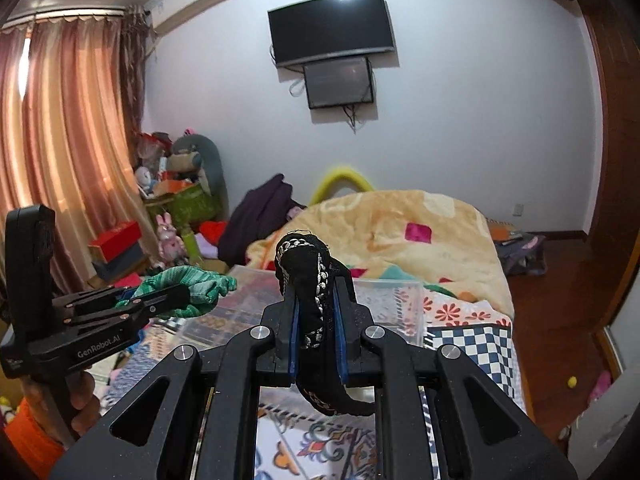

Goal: Organize soft objects
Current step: 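Lift the bag and glove with both tools toward the clear plastic box, then lower both items into the box and open both tools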

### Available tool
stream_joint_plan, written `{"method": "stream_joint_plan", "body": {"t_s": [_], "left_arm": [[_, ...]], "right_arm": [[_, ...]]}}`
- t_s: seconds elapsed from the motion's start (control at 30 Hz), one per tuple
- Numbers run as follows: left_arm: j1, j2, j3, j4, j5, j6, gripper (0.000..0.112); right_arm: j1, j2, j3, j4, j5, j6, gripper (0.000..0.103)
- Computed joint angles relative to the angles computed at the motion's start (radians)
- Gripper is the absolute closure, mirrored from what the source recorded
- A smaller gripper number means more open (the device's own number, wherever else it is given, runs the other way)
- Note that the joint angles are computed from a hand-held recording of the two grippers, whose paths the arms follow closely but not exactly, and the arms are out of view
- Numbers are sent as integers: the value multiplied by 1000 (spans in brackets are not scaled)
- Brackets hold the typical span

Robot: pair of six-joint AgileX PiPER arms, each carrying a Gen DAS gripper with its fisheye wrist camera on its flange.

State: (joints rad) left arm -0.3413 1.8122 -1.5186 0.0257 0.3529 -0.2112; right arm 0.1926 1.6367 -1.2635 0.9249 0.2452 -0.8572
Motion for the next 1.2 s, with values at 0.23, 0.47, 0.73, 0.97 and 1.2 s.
{"method": "stream_joint_plan", "body": {"t_s": [0.23,0.47,0.73,0.97,1.2], "left_arm": [[9,168,-223,-68,166,69,89],[4,303,-409,-43,315,62,89],[-10,320,-411,-10,335,45,77],[-27,236,-301,56,261,4,50],[-49,50,-68,85,140,-2,43]], "right_arm": [[18,103,-110,-373,33,348,90],[39,210,-248,-602,138,549,90],[51,223,-247,-594,185,507,86],[36,185,-222,-535,200,448,61],[14,48,-96,-355,165,268,57]]}}
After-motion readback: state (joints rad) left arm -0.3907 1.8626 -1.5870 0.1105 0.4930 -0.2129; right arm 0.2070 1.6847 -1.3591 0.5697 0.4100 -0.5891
